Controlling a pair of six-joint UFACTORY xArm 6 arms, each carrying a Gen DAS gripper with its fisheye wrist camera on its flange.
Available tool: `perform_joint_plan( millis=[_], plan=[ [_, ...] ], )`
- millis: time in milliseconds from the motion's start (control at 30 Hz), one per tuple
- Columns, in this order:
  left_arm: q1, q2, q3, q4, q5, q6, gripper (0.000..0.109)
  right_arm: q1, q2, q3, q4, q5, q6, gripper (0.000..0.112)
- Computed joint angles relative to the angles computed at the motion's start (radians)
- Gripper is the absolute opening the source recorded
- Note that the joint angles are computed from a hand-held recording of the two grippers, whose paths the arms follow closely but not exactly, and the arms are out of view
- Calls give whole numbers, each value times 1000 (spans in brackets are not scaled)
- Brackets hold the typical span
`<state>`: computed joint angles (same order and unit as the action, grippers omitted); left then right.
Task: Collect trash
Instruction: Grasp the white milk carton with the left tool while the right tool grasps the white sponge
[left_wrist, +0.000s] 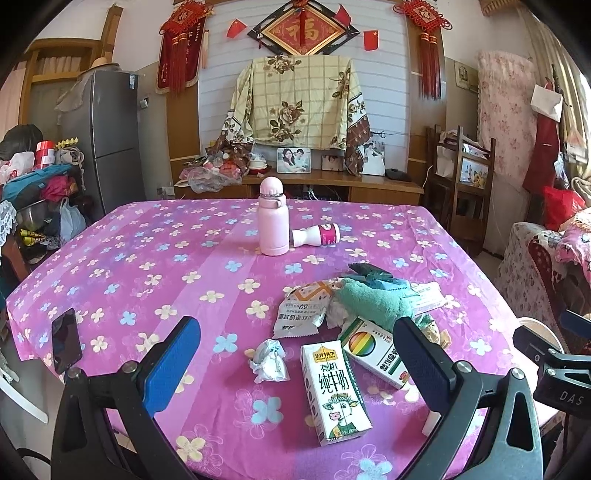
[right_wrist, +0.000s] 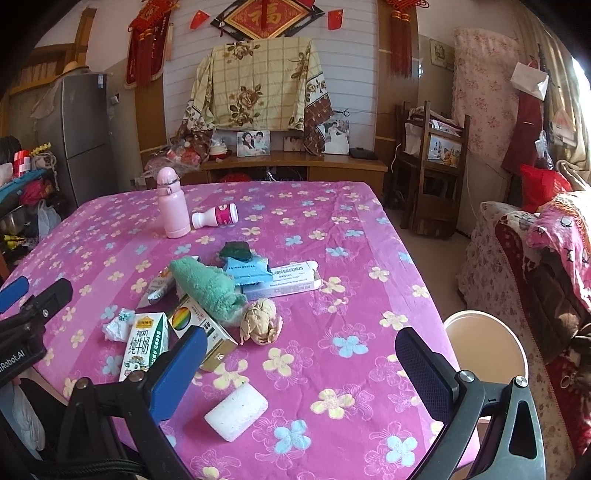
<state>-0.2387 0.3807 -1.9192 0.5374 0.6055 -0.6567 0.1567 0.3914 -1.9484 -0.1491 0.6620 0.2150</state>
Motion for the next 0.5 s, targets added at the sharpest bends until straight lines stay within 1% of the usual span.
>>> perform_joint_plan(
  millis=[100, 233, 333, 433, 500],
  plan=[
    [0, 3, -2, 0, 2, -2, 103, -1, -2, 6, 11, -2, -6, 103],
    [0, 6, -2, -2, 2, -8, 103, 2, -3, 9, -11, -2, 2, 103],
    [1, 8, -2, -5, 7, -8, 103, 5, 5, -3, -25, 15, 6, 103],
    [2, 10, -1, -13, 10, -2, 103, 4, 12, -12, -10, 32, -5, 103],
    [3, 13, -3, -28, 15, 13, 103, 4, 25, -32, 3, 59, -15, 103]
  ],
)
